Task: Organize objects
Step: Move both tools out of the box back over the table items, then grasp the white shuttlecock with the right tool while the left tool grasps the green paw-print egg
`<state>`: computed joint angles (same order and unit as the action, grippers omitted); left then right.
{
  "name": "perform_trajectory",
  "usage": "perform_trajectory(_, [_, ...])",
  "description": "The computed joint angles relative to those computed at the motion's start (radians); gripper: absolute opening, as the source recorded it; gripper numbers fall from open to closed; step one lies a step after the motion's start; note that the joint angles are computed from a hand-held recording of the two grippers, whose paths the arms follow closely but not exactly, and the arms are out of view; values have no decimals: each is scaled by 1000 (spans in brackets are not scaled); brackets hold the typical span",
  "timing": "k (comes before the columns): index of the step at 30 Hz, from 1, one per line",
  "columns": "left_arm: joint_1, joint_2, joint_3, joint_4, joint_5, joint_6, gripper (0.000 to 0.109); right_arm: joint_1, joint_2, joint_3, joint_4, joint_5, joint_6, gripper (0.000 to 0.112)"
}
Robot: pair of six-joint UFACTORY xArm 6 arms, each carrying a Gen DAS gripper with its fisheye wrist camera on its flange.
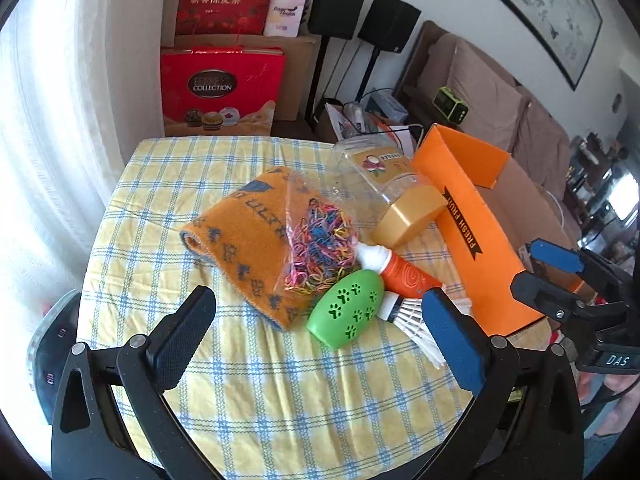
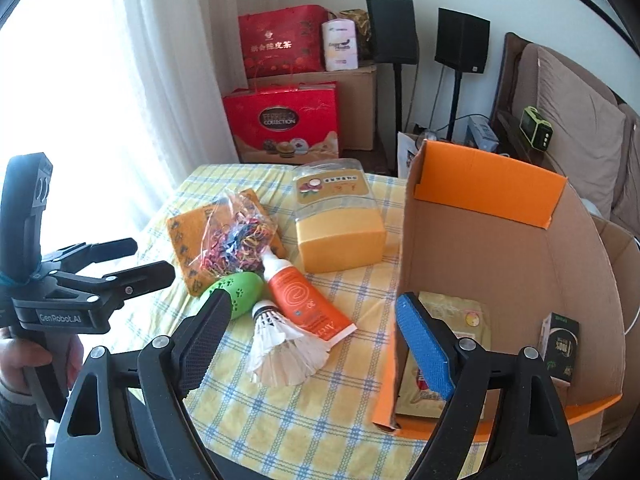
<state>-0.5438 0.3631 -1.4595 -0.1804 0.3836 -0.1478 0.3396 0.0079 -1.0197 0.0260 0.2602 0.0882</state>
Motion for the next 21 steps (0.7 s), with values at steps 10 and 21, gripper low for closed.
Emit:
perform_trajectory(10, [17,11,48,-31,-41,66,103,40,98,-68,27,38,-60,86])
perform_trajectory(21, [24,41,42,-65,-43,98,103,45,127,-65,-100,27,16,86])
